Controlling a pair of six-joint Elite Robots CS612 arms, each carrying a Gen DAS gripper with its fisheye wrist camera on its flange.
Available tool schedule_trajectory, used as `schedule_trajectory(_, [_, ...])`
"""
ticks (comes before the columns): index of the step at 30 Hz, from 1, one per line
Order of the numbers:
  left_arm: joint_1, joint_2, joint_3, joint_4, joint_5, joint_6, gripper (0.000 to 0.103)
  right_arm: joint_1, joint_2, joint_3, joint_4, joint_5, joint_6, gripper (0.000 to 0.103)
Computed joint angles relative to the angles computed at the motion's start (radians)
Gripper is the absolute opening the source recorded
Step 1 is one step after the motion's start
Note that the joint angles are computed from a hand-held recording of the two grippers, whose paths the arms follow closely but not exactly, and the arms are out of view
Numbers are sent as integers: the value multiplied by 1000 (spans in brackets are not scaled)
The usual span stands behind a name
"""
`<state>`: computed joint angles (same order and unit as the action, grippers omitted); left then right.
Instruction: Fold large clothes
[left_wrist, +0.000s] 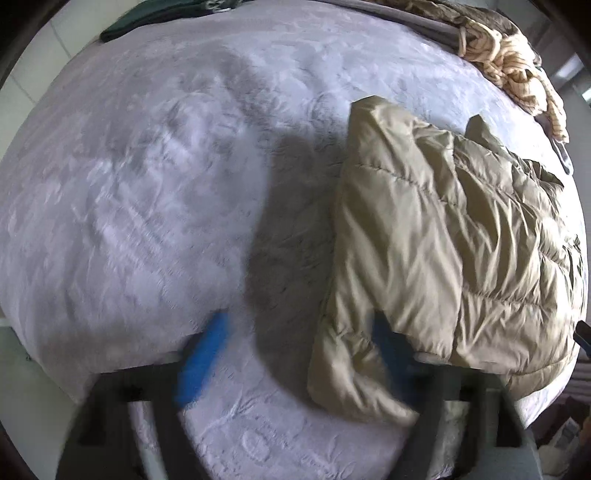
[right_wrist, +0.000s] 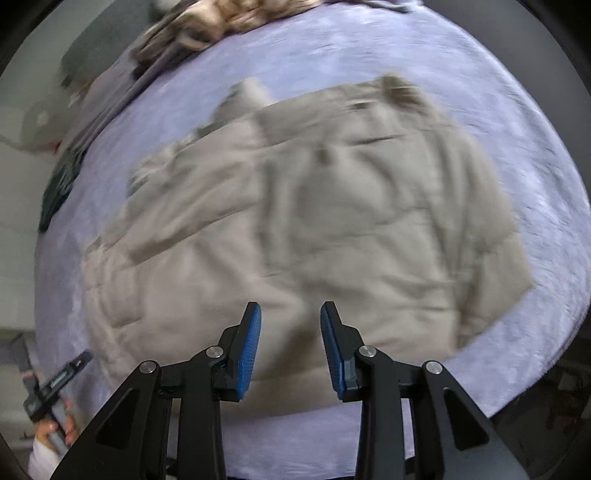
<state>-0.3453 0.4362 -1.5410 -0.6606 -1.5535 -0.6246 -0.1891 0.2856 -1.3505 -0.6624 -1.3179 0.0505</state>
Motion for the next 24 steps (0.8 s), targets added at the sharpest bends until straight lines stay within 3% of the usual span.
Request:
schedule_trajectory(4, [-8,-5,16,-25,9,20,99,27,-1,14,26,10,-3,38])
schedule_trajectory(11, [2,-7,50,-52,-22,50,99,51,-2,41,34,18,2,52])
schedule_trajectory(13, [5,-5,59,-62,-38,67,99,47,-3,48,38,36,-2,58])
schedule_trajectory(15, [8,-3,68,-73,-53,88,99,44,3,49,36,99,1,80])
schedule_trajectory(16, [9,-3,71,-76,-55,94,99,45,6,51,33,123,5,86])
schedule_trajectory(17, [12,0,75,-88,-63,107,99,42,10,50,34,160,7,91])
schedule_trajectory(19, [21,7,79,-113,-83,132,99,44,14,52,31,168,17,91])
schedule_trajectory(22, [53,22,90,-173,-199,168,99,44,20,48,24,174,36,91])
schedule_trajectory(24, [87,39,104,-216,-343,189,99,42,23,49,27,183,50,91])
